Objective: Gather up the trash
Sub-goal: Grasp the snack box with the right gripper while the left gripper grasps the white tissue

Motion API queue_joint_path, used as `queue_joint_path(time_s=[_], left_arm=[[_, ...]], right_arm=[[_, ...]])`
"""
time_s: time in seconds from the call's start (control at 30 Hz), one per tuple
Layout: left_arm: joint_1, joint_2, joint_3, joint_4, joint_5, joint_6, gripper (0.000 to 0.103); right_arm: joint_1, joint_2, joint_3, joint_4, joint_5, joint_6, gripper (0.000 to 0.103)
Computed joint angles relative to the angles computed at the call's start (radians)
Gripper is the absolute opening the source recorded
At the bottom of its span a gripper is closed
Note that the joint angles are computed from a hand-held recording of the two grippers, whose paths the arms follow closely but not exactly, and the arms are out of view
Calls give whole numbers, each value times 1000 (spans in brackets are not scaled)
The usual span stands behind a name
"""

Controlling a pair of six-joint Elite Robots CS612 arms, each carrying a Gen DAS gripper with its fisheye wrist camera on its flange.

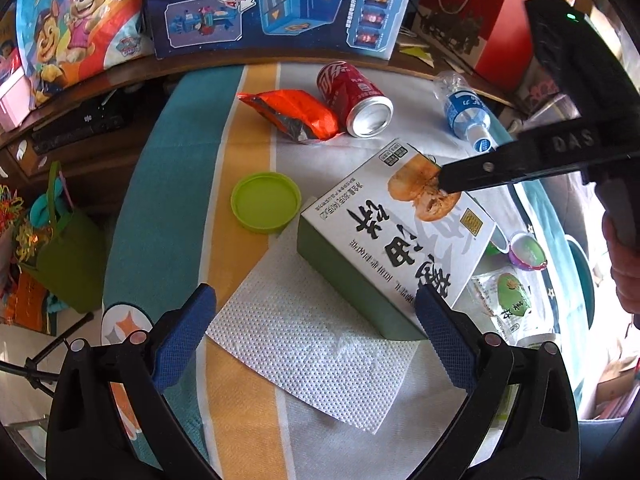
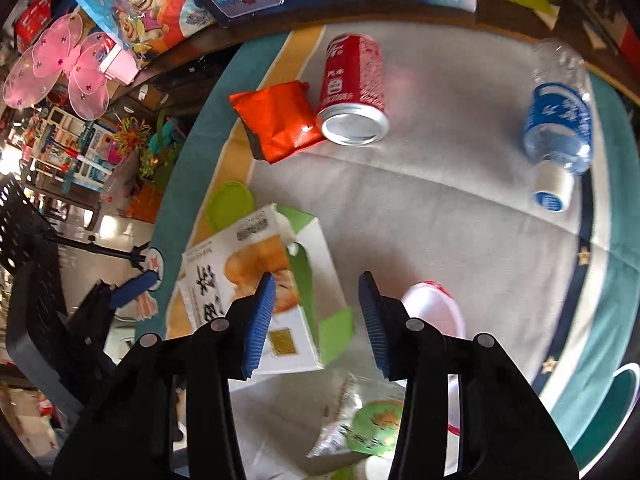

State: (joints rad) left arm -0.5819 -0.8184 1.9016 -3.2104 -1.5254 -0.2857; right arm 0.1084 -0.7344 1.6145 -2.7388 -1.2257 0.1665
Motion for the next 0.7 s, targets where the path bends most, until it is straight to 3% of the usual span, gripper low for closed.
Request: queue_joint_path(time_s=[0.1,0.2,0.4,0.5,0.57,0.63,0.7], left_arm=[[6,3,2,-12,-18,1,100],[11,1,11,-23,-18,6,100],[24,-12,46,-24,-2,11,100],[26,-18,57,24,30,2,99],[33,-19,67,25,8,-8,99],[40,-22,79,9,-11,-11,99],[42,-25,93,-13,-19,-7,99]], right_arm=[[8,6,-7,15,34,0,41],[23,-3,-5,3,21,-5,40],[47,-10,-19,32,87,-49,21],[71,5,-50,63,60,-70,21],[86,13,-59,59,36,-68,19],[106,5,-50,25,0,-91,3],[119,-11,-30,-17,-52,-121,1]])
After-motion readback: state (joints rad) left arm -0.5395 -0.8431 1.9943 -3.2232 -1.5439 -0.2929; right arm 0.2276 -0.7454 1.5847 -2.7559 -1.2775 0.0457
